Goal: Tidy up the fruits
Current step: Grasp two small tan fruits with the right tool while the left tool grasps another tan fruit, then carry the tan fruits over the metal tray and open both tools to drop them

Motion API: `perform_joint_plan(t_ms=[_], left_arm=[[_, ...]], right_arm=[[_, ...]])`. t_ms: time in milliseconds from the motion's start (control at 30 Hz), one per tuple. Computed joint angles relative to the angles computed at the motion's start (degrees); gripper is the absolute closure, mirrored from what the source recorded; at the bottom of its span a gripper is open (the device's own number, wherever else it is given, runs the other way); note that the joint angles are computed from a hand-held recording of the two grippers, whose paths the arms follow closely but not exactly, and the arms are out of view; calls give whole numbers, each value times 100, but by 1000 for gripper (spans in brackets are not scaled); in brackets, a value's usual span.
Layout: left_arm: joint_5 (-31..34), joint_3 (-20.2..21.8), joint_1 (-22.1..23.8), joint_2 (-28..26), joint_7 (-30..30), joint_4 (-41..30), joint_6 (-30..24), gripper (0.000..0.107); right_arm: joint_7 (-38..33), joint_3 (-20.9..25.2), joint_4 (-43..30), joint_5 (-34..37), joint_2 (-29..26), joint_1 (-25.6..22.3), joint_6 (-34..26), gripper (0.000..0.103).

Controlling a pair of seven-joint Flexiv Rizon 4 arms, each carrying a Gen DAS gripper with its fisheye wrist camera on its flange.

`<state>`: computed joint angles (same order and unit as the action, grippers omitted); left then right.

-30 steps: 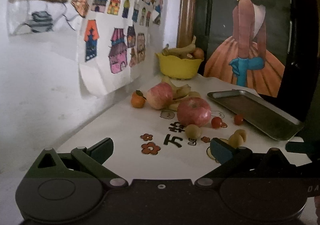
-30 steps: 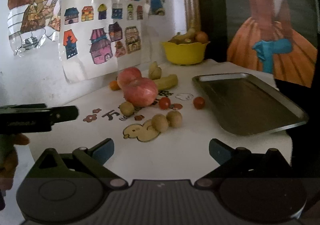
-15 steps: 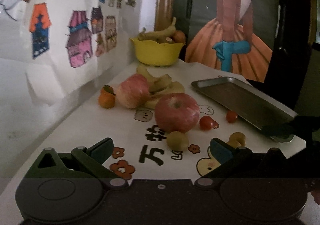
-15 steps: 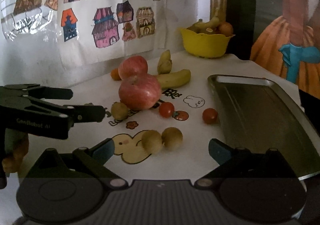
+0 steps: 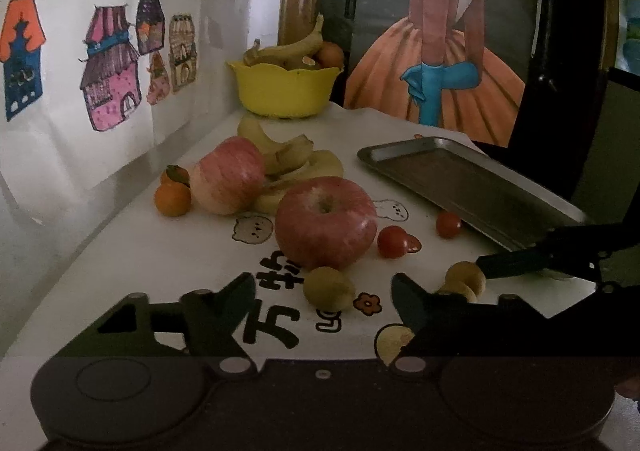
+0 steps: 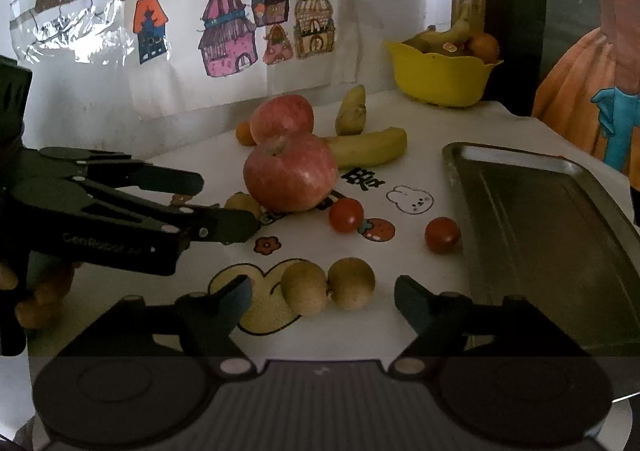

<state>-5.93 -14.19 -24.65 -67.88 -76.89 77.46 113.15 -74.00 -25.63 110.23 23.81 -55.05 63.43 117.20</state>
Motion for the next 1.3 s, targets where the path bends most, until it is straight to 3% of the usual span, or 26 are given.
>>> perform_joint_plan(t_ms=[333, 433, 700, 900, 1100, 1300], left_arm=[[39, -171, 91, -67, 52, -178, -416, 65], [-59, -90, 29, -69, 28, -222, -456, 75], [25, -154, 51, 11, 13, -56, -344, 75], [185, -246, -24, 58, 52, -79, -202, 75], [82, -249, -374, -221, 70, -822, -180, 75], [-64, -403, -707, -805, 183, -2239, -918, 75]], right_arm=[[7, 37, -72, -65, -42, -97, 19, 47], [-16, 24, -84, -17, -68, -75, 50, 48], [-118, 171, 20, 133, 8, -103, 276, 48], [-427, 268, 269, 747, 157, 16, 824, 48], [-933, -16, 431, 1741, 215, 282, 1065, 48], [-1333, -154, 470, 2524, 195, 134, 1167, 47]])
